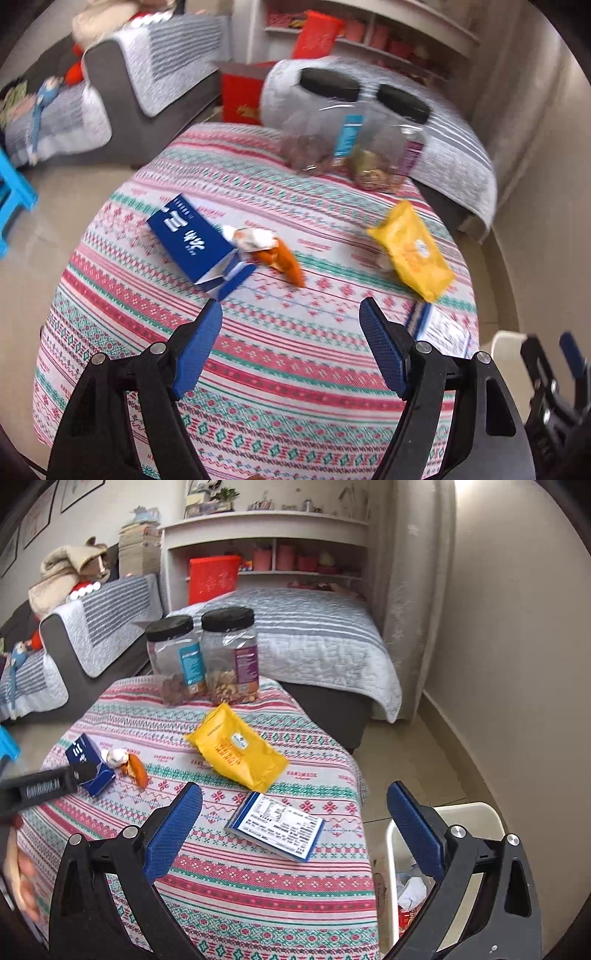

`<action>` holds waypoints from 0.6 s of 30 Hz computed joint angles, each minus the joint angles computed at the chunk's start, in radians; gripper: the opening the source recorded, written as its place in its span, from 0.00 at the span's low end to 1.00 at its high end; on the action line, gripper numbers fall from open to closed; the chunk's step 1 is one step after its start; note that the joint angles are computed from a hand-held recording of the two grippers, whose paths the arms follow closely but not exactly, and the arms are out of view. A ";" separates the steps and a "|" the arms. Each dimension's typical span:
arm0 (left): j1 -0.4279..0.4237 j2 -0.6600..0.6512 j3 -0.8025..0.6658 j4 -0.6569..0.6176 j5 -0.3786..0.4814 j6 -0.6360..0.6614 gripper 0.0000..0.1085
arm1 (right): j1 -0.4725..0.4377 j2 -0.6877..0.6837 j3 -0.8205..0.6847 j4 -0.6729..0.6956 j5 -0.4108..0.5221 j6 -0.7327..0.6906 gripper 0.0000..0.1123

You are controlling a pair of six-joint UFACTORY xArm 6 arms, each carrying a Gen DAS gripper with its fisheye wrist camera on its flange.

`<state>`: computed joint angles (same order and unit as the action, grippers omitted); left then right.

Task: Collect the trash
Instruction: 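Grasp the blue box with the left gripper while the right grasps the white card box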

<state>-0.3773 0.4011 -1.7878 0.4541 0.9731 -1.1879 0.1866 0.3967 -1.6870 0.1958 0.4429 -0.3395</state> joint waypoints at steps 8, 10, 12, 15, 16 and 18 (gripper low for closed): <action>0.143 0.051 -0.006 -0.047 0.019 -0.142 0.69 | 0.016 0.142 -0.150 -0.110 0.091 -0.041 0.86; 0.173 0.067 -0.001 -0.080 0.010 -0.173 0.69 | 0.015 0.178 -0.182 -0.096 0.092 -0.089 0.86; 0.191 0.085 -0.008 -0.098 0.005 -0.189 0.69 | 0.012 0.210 -0.216 -0.078 0.106 -0.138 0.86; 0.202 0.118 -0.039 -0.100 0.014 -0.183 0.69 | 0.008 0.253 -0.271 -0.049 0.148 -0.197 0.86; 0.203 0.131 -0.053 -0.097 0.021 -0.183 0.69 | 0.007 0.266 -0.289 -0.046 0.162 -0.209 0.86; 0.206 0.150 -0.071 -0.103 0.028 -0.183 0.69 | 0.006 0.292 -0.324 -0.028 0.188 -0.241 0.86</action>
<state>-0.1710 0.5510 -1.8584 0.3510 1.0011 -1.3704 0.1930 0.6883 -2.0105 0.1675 0.6306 -0.5806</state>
